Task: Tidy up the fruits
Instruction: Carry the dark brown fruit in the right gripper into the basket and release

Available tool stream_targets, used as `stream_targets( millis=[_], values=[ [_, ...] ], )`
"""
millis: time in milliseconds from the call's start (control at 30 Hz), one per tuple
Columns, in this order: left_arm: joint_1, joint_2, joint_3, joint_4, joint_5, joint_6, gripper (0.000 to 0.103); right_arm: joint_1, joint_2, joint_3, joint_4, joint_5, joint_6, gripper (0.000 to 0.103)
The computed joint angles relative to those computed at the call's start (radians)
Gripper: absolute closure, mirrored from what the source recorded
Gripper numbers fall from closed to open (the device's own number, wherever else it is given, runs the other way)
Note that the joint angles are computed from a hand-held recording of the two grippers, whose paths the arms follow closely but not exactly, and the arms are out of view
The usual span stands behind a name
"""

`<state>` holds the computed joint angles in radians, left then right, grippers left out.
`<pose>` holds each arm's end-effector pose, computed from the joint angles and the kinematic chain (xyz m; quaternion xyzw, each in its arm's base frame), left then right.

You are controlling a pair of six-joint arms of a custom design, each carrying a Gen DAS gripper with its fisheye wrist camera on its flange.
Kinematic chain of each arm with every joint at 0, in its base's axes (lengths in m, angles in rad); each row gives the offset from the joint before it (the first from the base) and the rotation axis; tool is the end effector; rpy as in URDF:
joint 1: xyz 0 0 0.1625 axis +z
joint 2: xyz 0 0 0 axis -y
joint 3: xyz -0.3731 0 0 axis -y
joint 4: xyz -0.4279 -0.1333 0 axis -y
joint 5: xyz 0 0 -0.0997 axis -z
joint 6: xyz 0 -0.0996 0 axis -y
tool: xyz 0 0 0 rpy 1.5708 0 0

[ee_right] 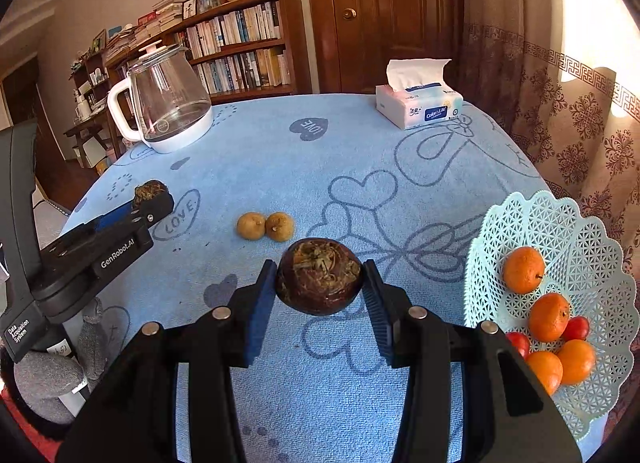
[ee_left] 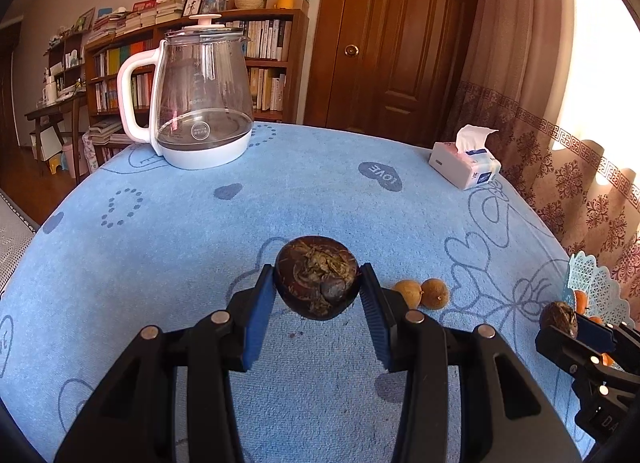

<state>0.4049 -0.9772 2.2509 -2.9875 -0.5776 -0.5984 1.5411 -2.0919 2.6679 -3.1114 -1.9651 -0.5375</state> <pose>-0.3194 -0.3727 0.0230 0.2128 0.8514 -0.4068 0.2535 0.0859 -0.3082 0.2826 0.1303 -0.8637 0.3881 0.2939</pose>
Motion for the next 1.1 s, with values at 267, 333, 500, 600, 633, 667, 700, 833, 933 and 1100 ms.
stream_targets(
  millis=[267, 333, 500, 600, 633, 667, 700, 833, 933, 1100],
  values=[
    [-0.010, 0.007, -0.001, -0.006, -0.002, 0.013, 0.060, -0.078, -0.136, 0.014, 0.053, 0.030, 0.011, 0.058],
    [-0.015, 0.010, -0.001, -0.009, -0.005, 0.019, 0.060, -0.108, -0.174, 0.018, 0.073, 0.045, 0.019, 0.058],
    [-0.023, 0.020, -0.003, -0.013, -0.011, 0.031, 0.060, -0.186, -0.278, 0.023, 0.138, 0.090, 0.036, 0.058],
    [-0.027, 0.024, -0.006, -0.013, -0.013, 0.035, 0.060, -0.226, -0.340, 0.030, 0.160, 0.116, 0.033, 0.058],
    [-0.028, 0.026, -0.006, -0.013, -0.013, 0.037, 0.060, -0.238, -0.361, 0.030, 0.170, 0.125, 0.033, 0.058],
    [-0.029, 0.027, -0.006, -0.012, -0.014, 0.037, 0.060, -0.252, -0.381, 0.031, 0.177, 0.132, 0.031, 0.058],
    [-0.029, 0.028, -0.007, -0.012, -0.014, 0.038, 0.060, -0.264, -0.398, 0.032, 0.184, 0.137, 0.030, 0.058],
    [-0.032, 0.031, -0.007, -0.013, -0.017, 0.041, 0.060, -0.332, -0.478, 0.035, 0.229, 0.178, 0.036, 0.058],
    [-0.033, 0.033, -0.008, -0.013, -0.019, 0.043, 0.060, -0.386, -0.546, 0.044, 0.278, 0.220, 0.037, 0.058],
    [-0.033, 0.039, -0.011, -0.008, -0.023, 0.046, 0.060, -0.458, -0.626, 0.063, 0.321, 0.272, 0.040, 0.058]
  ],
)
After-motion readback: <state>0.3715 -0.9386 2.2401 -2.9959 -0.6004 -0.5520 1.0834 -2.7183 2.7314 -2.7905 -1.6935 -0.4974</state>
